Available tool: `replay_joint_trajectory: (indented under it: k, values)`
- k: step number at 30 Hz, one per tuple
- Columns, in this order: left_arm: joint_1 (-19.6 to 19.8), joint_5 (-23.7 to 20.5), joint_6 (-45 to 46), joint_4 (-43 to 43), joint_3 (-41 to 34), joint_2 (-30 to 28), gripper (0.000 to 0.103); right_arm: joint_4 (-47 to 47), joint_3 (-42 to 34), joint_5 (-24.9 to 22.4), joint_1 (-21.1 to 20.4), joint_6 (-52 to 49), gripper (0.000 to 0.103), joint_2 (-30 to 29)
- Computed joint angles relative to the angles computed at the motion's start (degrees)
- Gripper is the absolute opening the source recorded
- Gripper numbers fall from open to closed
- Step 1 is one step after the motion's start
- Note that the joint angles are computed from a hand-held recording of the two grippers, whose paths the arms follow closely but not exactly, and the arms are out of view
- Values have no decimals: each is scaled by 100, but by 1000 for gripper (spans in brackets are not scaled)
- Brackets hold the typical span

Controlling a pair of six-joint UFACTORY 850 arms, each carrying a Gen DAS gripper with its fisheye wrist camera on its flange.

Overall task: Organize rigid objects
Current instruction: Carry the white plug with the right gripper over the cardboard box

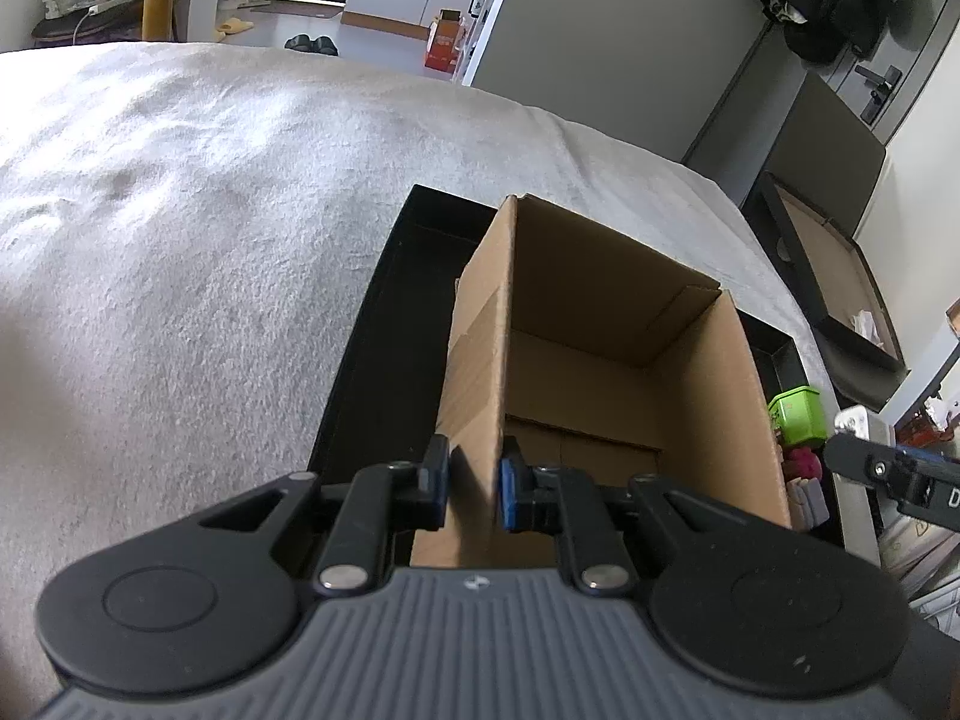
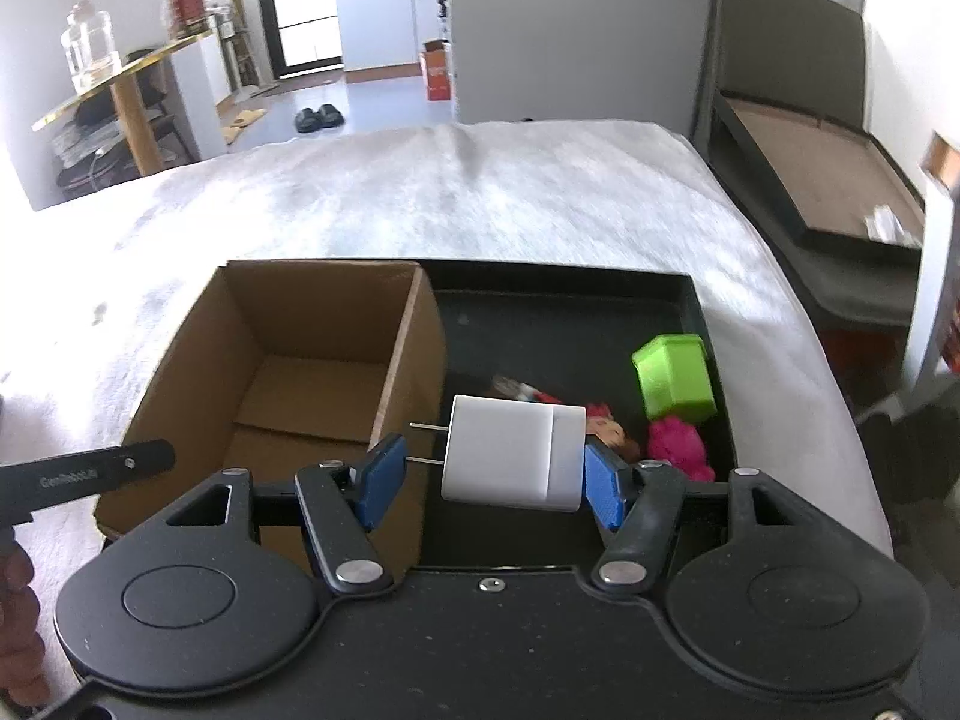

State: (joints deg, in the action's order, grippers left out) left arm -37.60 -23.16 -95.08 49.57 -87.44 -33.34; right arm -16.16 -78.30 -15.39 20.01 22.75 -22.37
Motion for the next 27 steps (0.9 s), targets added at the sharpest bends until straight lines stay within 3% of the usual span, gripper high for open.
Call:
replay_joint_trajectory:
  k: [11, 18, 27]
  values:
    - [-21, -108, 190, -90, -64, -32, 15, -1211, -387, -62, 304, 634, 61, -286]
    - [-122, -634, 680, -214, -348, -177, 15, -1393, -638, 16, 413, 499, 61, -496]
    - [-226, -1039, 870, -82, -532, -294, 14, -827, -694, 357, 491, -690, 61, -606]
